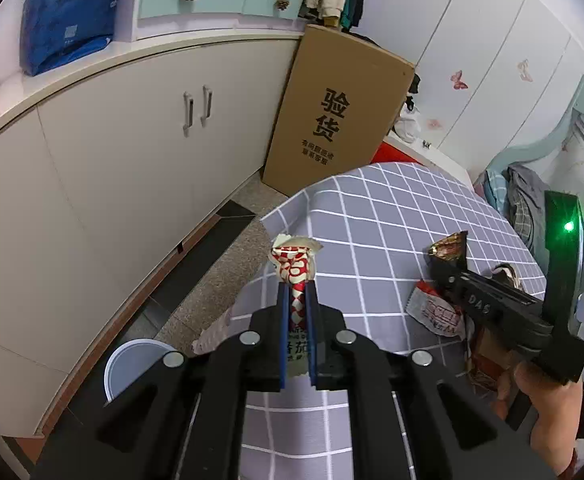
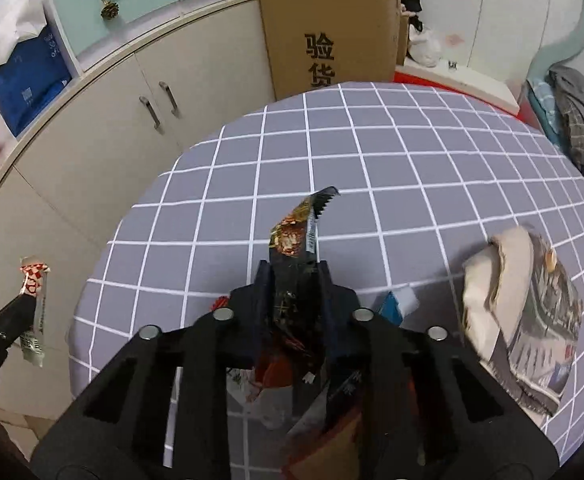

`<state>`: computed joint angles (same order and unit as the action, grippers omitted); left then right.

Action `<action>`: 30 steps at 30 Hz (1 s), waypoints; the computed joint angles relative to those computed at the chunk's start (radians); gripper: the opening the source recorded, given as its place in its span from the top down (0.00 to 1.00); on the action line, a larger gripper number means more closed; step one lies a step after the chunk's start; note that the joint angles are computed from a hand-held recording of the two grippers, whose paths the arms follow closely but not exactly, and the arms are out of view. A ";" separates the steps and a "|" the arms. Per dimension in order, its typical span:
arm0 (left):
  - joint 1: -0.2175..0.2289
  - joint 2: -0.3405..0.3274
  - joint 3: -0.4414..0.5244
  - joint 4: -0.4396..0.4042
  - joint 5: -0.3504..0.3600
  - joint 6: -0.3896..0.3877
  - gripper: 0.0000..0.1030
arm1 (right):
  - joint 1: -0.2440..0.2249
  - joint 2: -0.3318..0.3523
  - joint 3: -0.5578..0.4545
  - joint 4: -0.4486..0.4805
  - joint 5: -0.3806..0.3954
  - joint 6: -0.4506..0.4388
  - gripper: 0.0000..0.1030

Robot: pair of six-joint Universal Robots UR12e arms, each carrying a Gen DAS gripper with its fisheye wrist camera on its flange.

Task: Collect trash
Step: 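Grasp the red-white wrapper with the left tool while the right grasps a dark wrapper, then carry both wrappers over the wastebasket with both tools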

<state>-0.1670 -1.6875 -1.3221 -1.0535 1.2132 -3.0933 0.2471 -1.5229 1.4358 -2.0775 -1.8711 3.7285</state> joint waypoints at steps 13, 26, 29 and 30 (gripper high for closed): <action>0.098 0.052 -0.066 0.038 -0.012 -0.009 0.93 | 0.158 0.035 -0.041 -0.307 -0.179 -0.157 0.81; 0.247 0.102 -0.189 -0.060 0.113 0.005 0.93 | 0.260 0.188 -0.126 -0.236 0.176 -0.200 0.81; 0.267 0.093 -0.203 -0.098 0.137 0.005 0.93 | 0.267 0.217 -0.136 -0.197 0.211 -0.184 0.81; 0.269 0.088 -0.205 -0.107 0.141 0.005 0.93 | 0.269 0.222 -0.139 -0.188 0.217 -0.178 0.81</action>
<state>0.1017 -1.5991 -1.5267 -1.1606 1.3542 -3.0881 0.5160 -1.3011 1.2971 -2.2656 -1.6545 3.5507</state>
